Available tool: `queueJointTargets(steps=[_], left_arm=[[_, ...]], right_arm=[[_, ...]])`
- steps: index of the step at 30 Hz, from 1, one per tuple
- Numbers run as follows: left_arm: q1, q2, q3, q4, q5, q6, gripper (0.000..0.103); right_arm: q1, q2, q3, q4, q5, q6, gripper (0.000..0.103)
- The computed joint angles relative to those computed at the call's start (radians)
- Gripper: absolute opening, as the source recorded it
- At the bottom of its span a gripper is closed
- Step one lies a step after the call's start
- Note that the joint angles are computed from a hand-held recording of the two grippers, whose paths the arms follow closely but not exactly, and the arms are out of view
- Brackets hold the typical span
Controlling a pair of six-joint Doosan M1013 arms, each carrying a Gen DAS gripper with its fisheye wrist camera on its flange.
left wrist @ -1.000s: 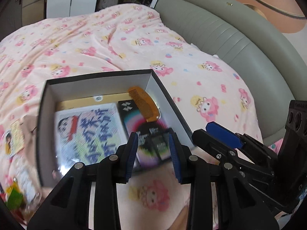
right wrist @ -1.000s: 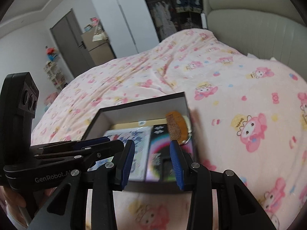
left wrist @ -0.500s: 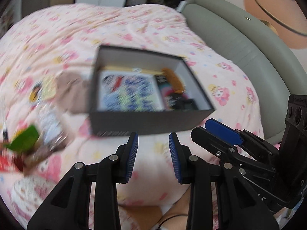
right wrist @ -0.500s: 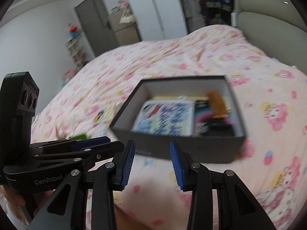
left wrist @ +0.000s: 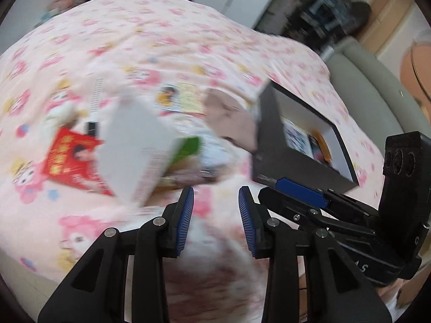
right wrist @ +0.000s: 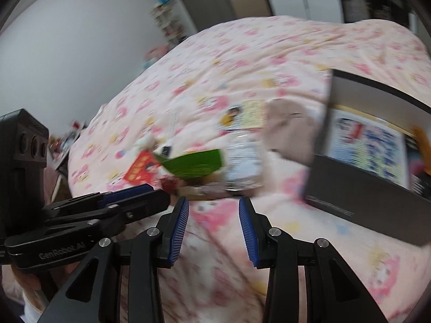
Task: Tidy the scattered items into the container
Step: 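Move the left tool away from the box toward the scattered items, then grasp the white postcards with the left tool and lift them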
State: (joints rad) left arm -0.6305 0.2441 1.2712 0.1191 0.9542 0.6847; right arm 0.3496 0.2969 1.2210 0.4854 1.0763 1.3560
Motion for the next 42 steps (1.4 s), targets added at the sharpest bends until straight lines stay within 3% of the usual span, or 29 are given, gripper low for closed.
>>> queueJointTargets(steps=[4, 6, 12, 13, 16, 20, 23, 26, 28, 31, 36, 42], left_arm=[[0.04, -0.045, 0.08, 0.01, -0.04, -0.09, 0.035], [0.055, -0.051, 0.099, 0.01, -0.037, -0.105, 0.035], [0.111, -0.063, 0.168, -0.015, 0.002, -0.249, 0.035], [0.12, -0.068, 0.185, -0.023, -0.004, -0.266, 0.035], [0.141, -0.082, 0.227, -0.039, -0.027, -0.305, 0.035], [0.159, -0.089, 0.258, -0.025, -0.05, -0.378, 0.038], [0.179, -0.097, 0.297, -0.028, -0.144, -0.403, 0.039], [0.201, -0.091, 0.317, -0.057, -0.222, -0.403, 0.034], [0.209, -0.088, 0.32, -0.067, -0.247, -0.395, 0.013], [0.209, -0.085, 0.311, -0.079, -0.281, -0.359, 0.004], [0.161, -0.094, 0.241, 0.009, -0.281, -0.283, 0.0], [0.068, -0.018, 0.031, 0.074, -0.135, -0.092, 0.001]], right_arm=[[0.033, 0.044, -0.065, 0.024, 0.011, -0.004, 0.039], [0.049, 0.065, -0.094, 0.015, 0.016, -0.001, 0.044], [0.085, 0.124, -0.166, -0.018, 0.047, 0.013, 0.044], [0.087, 0.129, -0.171, -0.013, 0.046, 0.008, 0.042], [0.097, 0.15, -0.198, -0.014, 0.055, 0.01, 0.018], [0.105, 0.157, -0.198, 0.009, 0.038, 0.001, 0.008], [0.109, 0.154, -0.192, 0.003, 0.023, 0.005, 0.006], [0.104, 0.155, -0.187, 0.021, 0.029, 0.007, 0.003], [0.1, 0.159, -0.187, 0.028, 0.038, 0.011, 0.002], [0.095, 0.156, -0.179, 0.043, 0.039, 0.011, 0.002], [0.075, 0.119, -0.147, 0.07, -0.002, 0.009, 0.002], [0.021, 0.031, -0.062, 0.127, -0.091, 0.007, 0.002]])
